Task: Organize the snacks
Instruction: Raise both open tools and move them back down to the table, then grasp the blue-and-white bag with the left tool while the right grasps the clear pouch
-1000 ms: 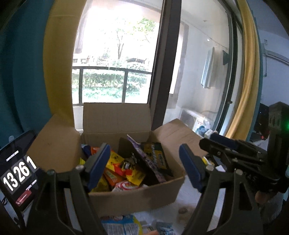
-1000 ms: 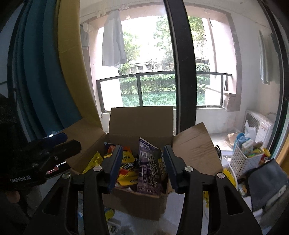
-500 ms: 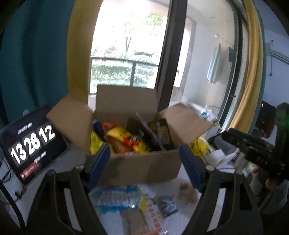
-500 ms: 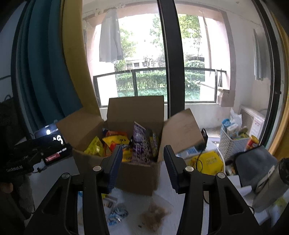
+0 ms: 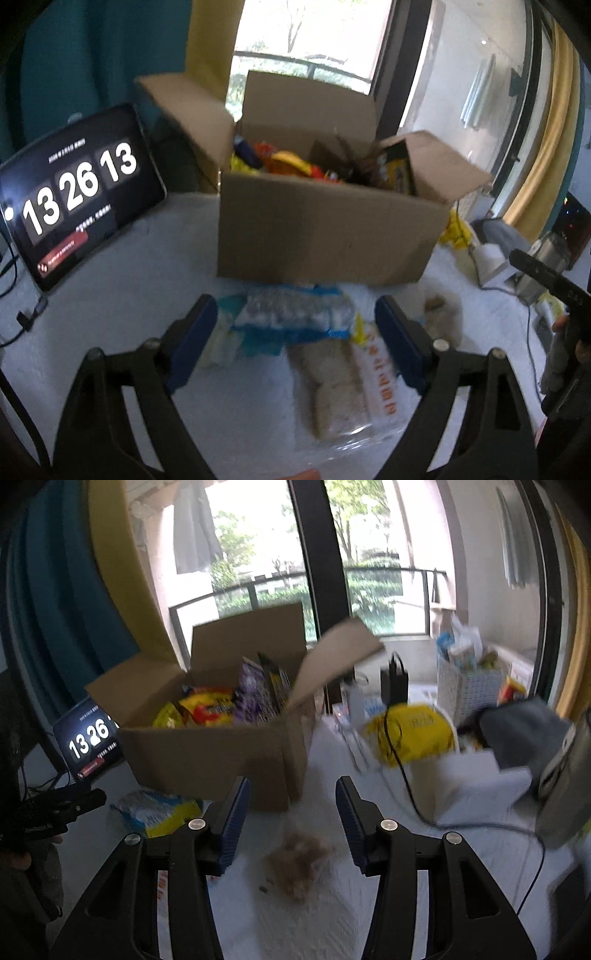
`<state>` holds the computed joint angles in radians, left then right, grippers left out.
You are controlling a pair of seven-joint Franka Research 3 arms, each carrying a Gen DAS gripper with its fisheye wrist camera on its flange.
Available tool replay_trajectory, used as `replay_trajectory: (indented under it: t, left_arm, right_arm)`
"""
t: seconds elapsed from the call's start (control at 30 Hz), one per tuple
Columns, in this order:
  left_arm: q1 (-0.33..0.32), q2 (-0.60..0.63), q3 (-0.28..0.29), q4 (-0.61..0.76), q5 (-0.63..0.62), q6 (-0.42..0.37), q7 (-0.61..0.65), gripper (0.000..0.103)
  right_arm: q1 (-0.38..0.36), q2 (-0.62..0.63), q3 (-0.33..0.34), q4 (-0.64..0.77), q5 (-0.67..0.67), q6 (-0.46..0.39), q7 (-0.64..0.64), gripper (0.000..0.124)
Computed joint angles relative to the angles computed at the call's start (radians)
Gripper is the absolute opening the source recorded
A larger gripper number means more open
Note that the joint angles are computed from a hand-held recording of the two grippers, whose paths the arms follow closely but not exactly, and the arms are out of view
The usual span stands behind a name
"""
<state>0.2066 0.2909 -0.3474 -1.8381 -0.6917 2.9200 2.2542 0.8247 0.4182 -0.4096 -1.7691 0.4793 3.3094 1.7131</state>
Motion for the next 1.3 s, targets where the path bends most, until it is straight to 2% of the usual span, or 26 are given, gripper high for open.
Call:
replay_trajectory:
  t: [0.1, 0.3, 0.4, 0.57, 0.67, 0.73, 0.8, 0.87, 0.9, 0.97, 1.03, 1.1, 1.17, 1.23, 1.3]
  left_arm:
    - [-0.006, 0.015, 0.011, 0.005, 0.022, -0.018, -0.027, 0.088]
    - [-0.007, 0.057, -0.002, 0.047, 0.049, -0.040, -0.045, 0.088]
    - [-0.013, 0.079, -0.007, 0.064, 0.072, -0.018, -0.057, 0.088]
    - [-0.024, 0.127, 0.000, 0.115, 0.162, 0.012, -0.138, 0.089]
    - [-0.018, 0.159, -0.014, 0.138, 0.216, 0.035, -0.179, 0.091]
    - [-0.027, 0.188, -0.007, 0.167, 0.276, 0.005, -0.210, 0.093]
    - [-0.042, 0.220, 0.005, 0.205, 0.345, -0.062, -0.236, 0.095]
    - [-0.079, 0.229, 0.049, 0.216, 0.424, -0.082, -0.286, 0.096]
    - [-0.079, 0.241, 0.049, 0.234, 0.443, -0.116, -0.300, 0.096]
    - [-0.065, 0.249, 0.034, 0.246, 0.451, -0.130, -0.305, 0.096]
    - [-0.063, 0.253, 0.032, 0.256, 0.466, -0.146, -0.311, 0.096]
    - [-0.057, 0.255, 0.025, 0.258, 0.474, -0.148, -0.301, 0.095]
    - [-0.040, 0.250, 0.008, 0.249, 0.465, -0.145, -0.278, 0.093]
    - [-0.033, 0.244, 0.000, 0.240, 0.460, -0.145, -0.263, 0.090]
    - [-0.017, 0.229, -0.016, 0.219, 0.440, -0.143, -0.236, 0.082]
  right_arm:
    - [-0.104, 0.003, 0.125, -0.006, -0.007, -0.005, 0.002, 0.057]
    - [-0.178, 0.032, 0.199, 0.016, -0.046, -0.050, 0.047, 0.060]
    - [-0.216, 0.047, 0.234, 0.028, -0.068, -0.057, 0.072, 0.066]
    - [-0.371, 0.075, 0.406, 0.062, -0.090, -0.091, 0.064, 0.073]
    - [-0.427, 0.102, 0.470, 0.093, -0.097, -0.120, 0.051, 0.074]
    - [-0.451, 0.120, 0.498, 0.118, -0.098, -0.152, 0.045, 0.074]
    - [-0.442, 0.133, 0.485, 0.136, -0.102, -0.172, 0.056, 0.074]
    - [-0.439, 0.143, 0.482, 0.148, -0.108, -0.177, 0.062, 0.074]
    - [-0.446, 0.145, 0.491, 0.151, -0.108, -0.174, 0.059, 0.074]
    - [-0.440, 0.152, 0.486, 0.162, -0.114, -0.174, 0.060, 0.074]
    - [-0.398, 0.157, 0.432, 0.179, -0.136, -0.202, 0.088, 0.074]
    - [-0.402, 0.172, 0.439, 0.200, -0.145, -0.207, 0.094, 0.073]
    - [-0.410, 0.176, 0.452, 0.203, -0.150, -0.201, 0.089, 0.063]
    - [-0.446, 0.177, 0.501, 0.202, -0.142, -0.192, 0.056, 0.051]
    - [-0.433, 0.173, 0.485, 0.199, -0.148, -0.193, 0.057, 0.048]
